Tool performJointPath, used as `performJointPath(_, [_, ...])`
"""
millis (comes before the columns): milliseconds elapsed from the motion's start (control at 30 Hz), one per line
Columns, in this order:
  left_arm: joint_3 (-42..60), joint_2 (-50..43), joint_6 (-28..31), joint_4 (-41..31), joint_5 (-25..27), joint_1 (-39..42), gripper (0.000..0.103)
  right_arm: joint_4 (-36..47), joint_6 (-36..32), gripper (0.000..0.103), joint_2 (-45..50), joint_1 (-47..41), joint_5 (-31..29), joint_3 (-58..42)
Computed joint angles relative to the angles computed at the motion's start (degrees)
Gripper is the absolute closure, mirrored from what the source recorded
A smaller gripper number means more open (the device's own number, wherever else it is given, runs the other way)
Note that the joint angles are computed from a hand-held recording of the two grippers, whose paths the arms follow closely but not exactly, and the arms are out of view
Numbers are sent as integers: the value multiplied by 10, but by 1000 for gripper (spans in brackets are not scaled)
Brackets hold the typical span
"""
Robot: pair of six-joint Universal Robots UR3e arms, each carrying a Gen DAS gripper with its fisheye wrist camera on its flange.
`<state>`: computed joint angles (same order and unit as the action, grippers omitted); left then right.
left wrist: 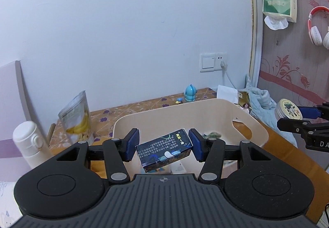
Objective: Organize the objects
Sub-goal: 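Carry the dark blue box and round tin over the beige bin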
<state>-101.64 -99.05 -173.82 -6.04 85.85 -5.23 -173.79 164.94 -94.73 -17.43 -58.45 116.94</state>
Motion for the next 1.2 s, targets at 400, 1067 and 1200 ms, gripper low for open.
performJointPath(400, [190, -145, 2, -76, 12, -23, 49, -7, 10, 52, 120, 58, -51, -124])
performJointPath(1067, [493, -351, 35, -329, 53, -50, 48, 117, -50, 52, 277, 140, -135, -299])
performJointPath(1200, [520, -369, 36, -360, 60, -52, 48, 154, -55, 52, 291, 144, -142, -323])
